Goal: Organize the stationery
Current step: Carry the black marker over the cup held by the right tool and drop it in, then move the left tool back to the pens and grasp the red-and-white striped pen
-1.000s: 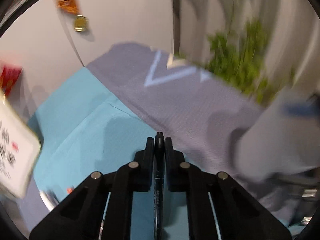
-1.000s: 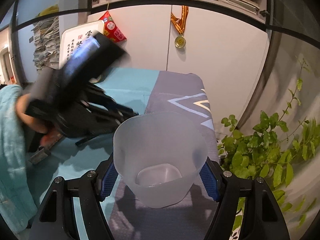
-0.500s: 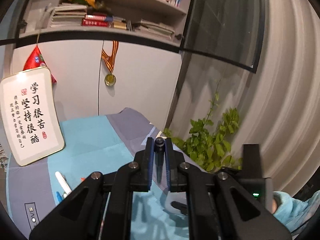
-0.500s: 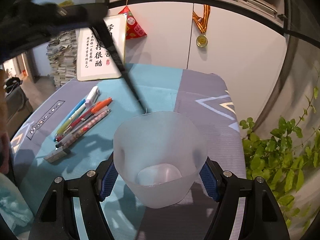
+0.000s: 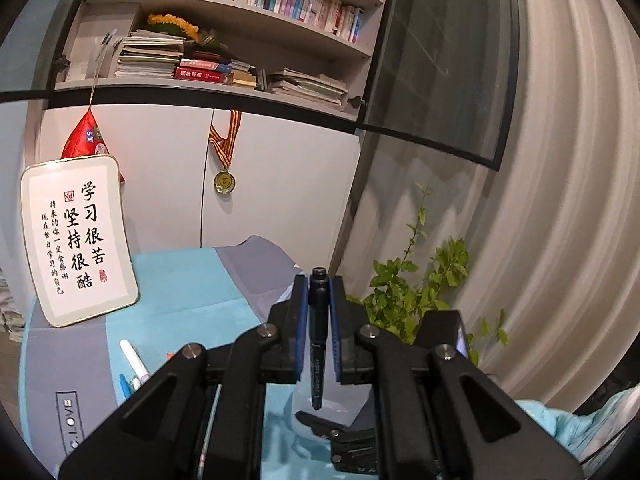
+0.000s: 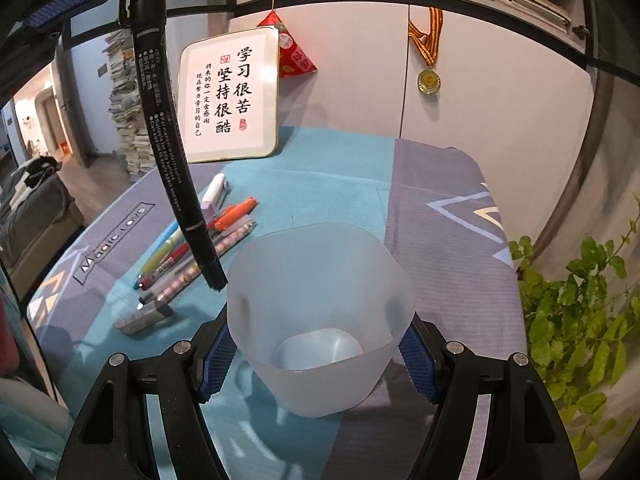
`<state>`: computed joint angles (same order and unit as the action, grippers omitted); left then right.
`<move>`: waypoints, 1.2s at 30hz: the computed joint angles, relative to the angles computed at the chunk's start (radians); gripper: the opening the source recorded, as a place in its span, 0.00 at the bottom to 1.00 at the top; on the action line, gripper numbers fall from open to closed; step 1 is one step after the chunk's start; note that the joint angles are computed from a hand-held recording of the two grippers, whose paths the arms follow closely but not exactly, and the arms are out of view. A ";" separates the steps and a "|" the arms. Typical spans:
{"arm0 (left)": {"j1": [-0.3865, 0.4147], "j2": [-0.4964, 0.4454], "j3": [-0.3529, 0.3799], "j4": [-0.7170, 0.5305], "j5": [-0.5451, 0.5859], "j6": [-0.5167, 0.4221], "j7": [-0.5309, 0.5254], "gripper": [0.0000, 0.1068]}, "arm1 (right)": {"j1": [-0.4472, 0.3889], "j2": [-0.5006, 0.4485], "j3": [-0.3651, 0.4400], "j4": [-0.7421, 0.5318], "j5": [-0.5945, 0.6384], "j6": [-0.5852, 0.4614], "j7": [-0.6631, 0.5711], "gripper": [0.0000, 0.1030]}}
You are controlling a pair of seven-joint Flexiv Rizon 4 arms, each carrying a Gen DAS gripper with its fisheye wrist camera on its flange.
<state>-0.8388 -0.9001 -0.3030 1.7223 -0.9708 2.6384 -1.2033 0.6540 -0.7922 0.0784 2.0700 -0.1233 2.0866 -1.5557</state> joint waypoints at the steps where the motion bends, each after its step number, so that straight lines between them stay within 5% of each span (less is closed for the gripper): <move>1: 0.000 0.000 0.002 -0.005 0.001 0.002 -0.001 0.08 | -0.004 -0.001 0.004 -0.002 -0.003 -0.002 0.002 0.72; 6: -0.008 -0.012 0.001 -0.041 -0.015 0.011 0.053 0.08 | -0.017 -0.005 0.020 -0.002 -0.015 0.009 0.003 0.72; 15: 0.006 -0.041 -0.035 -0.044 -0.117 -0.156 0.112 0.08 | -0.017 -0.049 0.030 -0.026 -0.018 0.074 0.012 0.72; 22: -0.029 -0.035 0.003 -0.043 -0.160 -0.224 0.108 0.09 | -0.001 -0.049 0.021 -0.022 -0.001 0.081 0.005 0.72; 23: -0.039 -0.038 0.007 -0.053 -0.177 -0.220 0.125 0.10 | -0.005 -0.049 0.025 -0.021 -0.005 0.078 0.008 0.72; 27: -0.059 -0.050 0.000 -0.082 -0.231 -0.173 0.181 0.44 | -0.011 -0.046 0.027 -0.020 -0.012 0.061 0.015 0.72; 36: -0.041 -0.025 -0.047 0.019 -0.265 -0.029 0.155 0.49 | -0.005 -0.046 0.023 -0.012 -0.002 0.071 0.021 0.72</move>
